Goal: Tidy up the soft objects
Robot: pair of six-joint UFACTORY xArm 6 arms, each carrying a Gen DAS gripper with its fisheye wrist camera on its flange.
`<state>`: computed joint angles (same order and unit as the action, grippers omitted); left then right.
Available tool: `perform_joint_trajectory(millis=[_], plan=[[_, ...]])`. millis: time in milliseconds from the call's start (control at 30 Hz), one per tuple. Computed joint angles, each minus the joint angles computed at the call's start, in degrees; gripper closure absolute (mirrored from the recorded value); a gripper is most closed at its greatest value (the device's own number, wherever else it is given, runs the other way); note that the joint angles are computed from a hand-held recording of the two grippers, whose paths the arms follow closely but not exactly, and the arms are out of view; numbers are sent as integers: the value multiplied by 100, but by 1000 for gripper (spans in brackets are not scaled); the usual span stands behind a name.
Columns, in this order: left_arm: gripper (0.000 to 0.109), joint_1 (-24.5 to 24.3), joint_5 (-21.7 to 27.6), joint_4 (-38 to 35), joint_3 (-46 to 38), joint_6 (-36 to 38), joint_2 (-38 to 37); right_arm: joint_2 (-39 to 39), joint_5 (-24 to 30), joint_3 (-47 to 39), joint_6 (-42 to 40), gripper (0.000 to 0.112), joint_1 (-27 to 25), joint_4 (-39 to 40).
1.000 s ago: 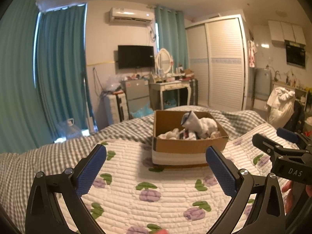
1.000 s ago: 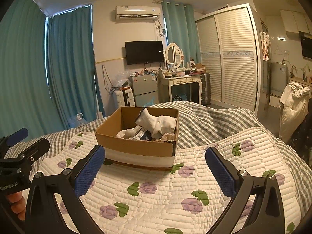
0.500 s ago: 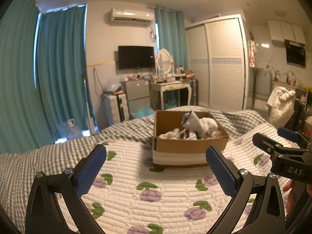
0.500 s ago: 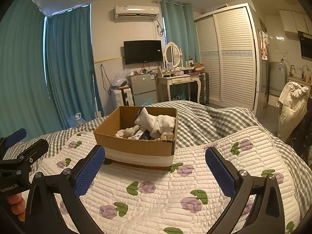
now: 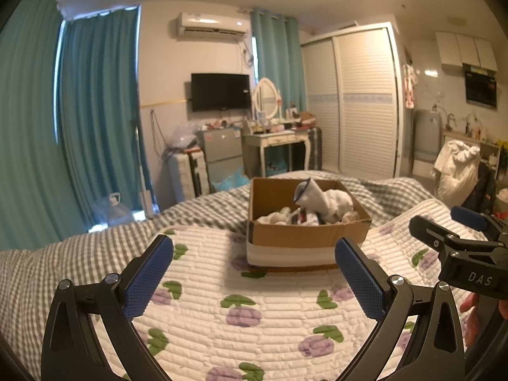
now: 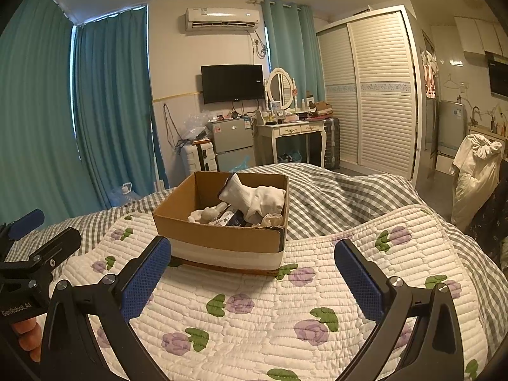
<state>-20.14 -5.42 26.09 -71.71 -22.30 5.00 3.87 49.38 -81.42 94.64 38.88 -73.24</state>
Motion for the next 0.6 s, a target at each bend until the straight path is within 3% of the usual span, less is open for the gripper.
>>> perform_joint_trajectory(millis=[133,600], plan=[[6,-92,15,-688,40,668,10,4,0,-2,-32,9,12,18],[6,-84,-15,-689,48,677,18,-2,-10,2,-43,9,9,30]])
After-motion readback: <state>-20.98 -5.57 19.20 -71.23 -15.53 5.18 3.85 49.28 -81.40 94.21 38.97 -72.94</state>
